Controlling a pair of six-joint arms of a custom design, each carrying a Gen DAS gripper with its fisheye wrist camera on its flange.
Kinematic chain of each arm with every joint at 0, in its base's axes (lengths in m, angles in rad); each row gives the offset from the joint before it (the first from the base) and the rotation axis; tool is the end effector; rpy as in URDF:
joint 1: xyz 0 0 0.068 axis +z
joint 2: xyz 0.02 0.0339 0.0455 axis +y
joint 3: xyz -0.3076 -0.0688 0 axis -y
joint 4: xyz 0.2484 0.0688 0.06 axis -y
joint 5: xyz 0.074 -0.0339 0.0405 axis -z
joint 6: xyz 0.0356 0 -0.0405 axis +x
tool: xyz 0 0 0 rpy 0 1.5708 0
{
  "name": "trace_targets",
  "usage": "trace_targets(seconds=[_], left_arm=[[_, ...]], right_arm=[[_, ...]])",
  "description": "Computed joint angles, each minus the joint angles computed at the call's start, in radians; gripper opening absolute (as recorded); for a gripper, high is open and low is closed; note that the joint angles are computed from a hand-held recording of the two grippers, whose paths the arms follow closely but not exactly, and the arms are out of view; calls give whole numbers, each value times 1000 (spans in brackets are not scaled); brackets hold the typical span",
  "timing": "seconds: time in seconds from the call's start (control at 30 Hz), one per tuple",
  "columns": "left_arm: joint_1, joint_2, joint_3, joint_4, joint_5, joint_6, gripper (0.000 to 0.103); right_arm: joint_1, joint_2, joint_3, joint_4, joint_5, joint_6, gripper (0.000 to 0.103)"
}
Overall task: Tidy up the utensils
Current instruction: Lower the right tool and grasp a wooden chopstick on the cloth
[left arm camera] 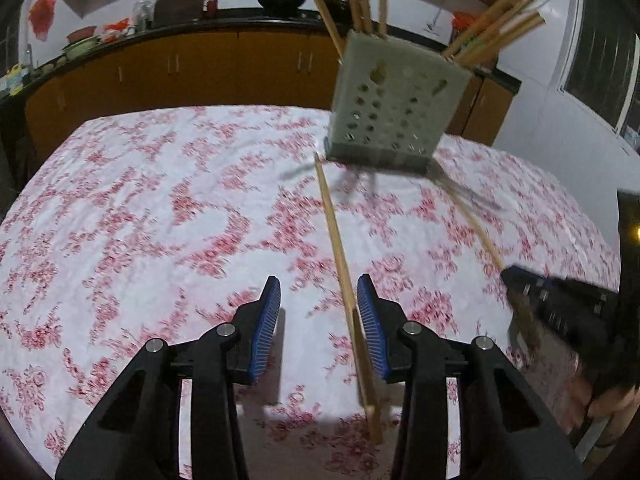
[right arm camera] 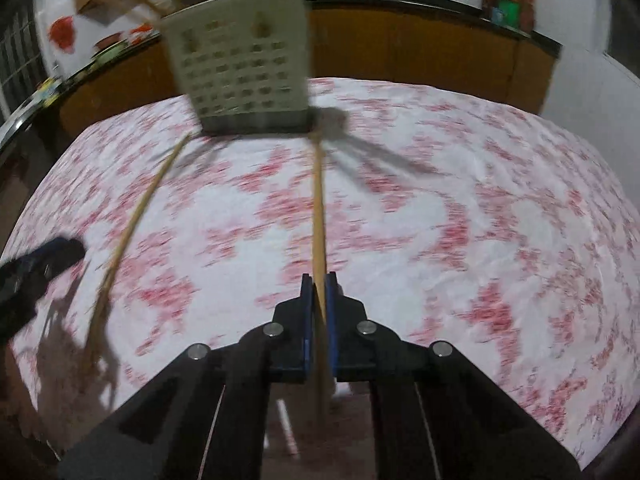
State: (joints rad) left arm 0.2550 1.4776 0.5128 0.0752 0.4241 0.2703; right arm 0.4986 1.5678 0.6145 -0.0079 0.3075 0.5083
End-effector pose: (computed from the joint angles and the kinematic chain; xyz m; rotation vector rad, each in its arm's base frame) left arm 0.2448 0.0487 0.1671 0.1988 2.3662 -0.2744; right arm 0.2455 0.1214 0.1648 0.1321 2.4646 0.0395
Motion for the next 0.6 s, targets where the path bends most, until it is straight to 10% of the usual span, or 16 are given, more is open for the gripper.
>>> trace_targets(seconds=[0.3,0.6], left_arm=[[-69,37,-15,5,-60,14,35],[-80,76,11,36,-123,20,8]], right_arm=[[-114,-39,-46,21,-31,-25,8],[-83,-24,-40,43,-43,-53,8]])
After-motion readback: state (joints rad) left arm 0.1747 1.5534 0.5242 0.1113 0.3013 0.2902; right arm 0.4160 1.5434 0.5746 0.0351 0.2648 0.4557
